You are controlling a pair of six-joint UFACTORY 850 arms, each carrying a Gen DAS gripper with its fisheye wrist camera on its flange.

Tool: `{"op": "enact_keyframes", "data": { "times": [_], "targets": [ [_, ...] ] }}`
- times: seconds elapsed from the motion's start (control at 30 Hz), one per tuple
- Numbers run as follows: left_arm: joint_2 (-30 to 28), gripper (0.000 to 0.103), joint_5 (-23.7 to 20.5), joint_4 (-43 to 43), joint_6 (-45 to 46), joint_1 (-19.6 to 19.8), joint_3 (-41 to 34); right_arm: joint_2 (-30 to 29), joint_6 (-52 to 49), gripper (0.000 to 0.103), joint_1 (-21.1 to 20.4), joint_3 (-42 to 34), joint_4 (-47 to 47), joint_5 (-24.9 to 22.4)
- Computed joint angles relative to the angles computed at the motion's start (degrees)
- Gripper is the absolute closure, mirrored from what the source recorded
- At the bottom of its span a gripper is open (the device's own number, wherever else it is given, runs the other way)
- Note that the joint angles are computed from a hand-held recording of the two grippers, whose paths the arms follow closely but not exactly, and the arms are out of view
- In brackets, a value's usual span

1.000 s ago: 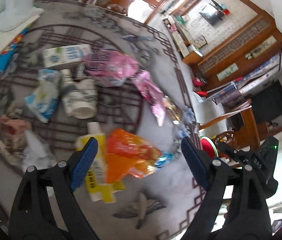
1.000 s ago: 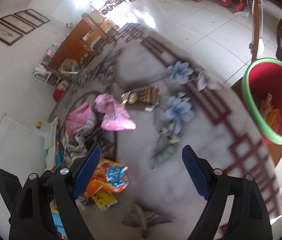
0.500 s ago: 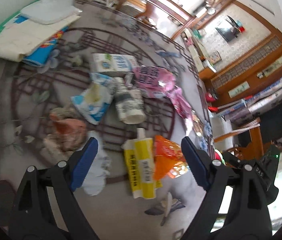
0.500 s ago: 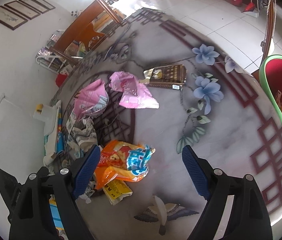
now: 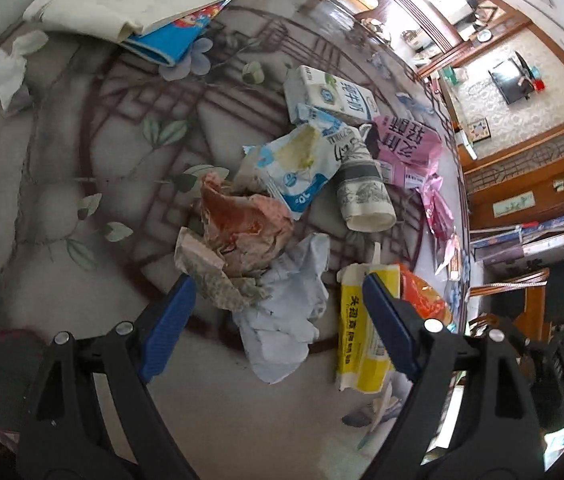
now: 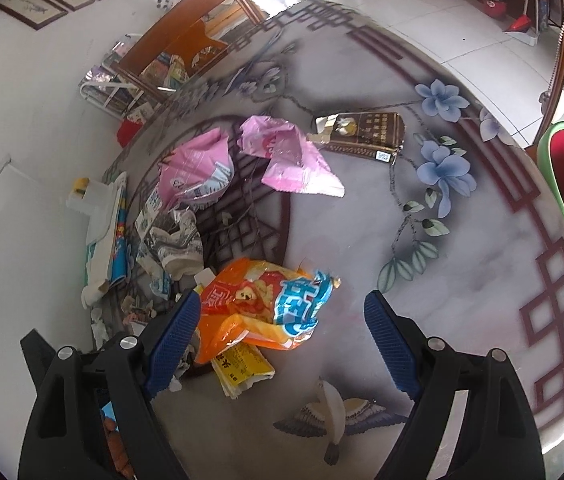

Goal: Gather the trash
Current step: 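Move both tools back over the trash pile on the rug, then grasp grey crumpled paper with the right tool while the left tool grasps brown paper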

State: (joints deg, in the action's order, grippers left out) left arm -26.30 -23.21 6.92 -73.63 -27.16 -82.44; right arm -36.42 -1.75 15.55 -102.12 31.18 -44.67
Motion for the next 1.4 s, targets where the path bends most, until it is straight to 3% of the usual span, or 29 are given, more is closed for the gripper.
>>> {"op": "enact_keyframes", "data": {
  "times": [0.13,0.27,0.43,0.6,0.77,0.8,0.87,0.93,1.0,1.17,1.4],
  "targets": [
    [1.0,0.02,0.0,4.9,-3.4,0.3,0.5,-0.2,-1.4,0.022,0.7,-0.5,-0.2,-0.8],
    [3.6,0.02,1.1,13.6,-13.4,0.8,3.1,-1.6,-5.8,0.022,2.9,-2.6,0.4,-2.9],
    [6.6,0.02,0.6,21.6,-22.6,1.4,5.9,-6.3,-13.1,0.022,7.8,-8.8,0.0,-7.7],
    [8.4,0.02,-0.2,24.8,-26.5,1.4,7.8,-13.3,-15.8,0.019,12.5,-17.6,-5.0,-13.5],
    [9.3,0.02,0.6,25.2,-28.7,1.4,9.8,-18.8,-16.0,0.02,14.5,-24.3,-6.1,-17.5],
    [9.3,0.02,0.9,24.9,-28.6,1.5,9.9,-20.6,-14.5,0.022,15.1,-26.7,-8.3,-19.3],
    [9.2,0.02,1.4,24.0,-27.4,1.6,9.9,-22.2,-13.6,0.036,15.3,-28.4,-8.6,-22.2],
    [8.5,0.02,1.5,22.0,-24.5,1.7,9.2,-21.0,-14.7,0.054,14.6,-25.7,-5.8,-21.8],
    [7.9,0.02,1.7,20.6,-22.8,1.9,8.7,-19.3,-15.7,0.06,13.8,-23.4,-4.0,-20.5],
    [6.5,0.02,2.1,16.8,-16.3,2.1,7.1,-14.0,-17.7,0.061,11.1,-18.0,-0.2,-16.9],
    [3.5,0.02,1.4,7.5,-3.2,2.0,4.4,-4.9,-17.2,0.061,7.7,-7.8,1.0,-6.6]
  ]
}}
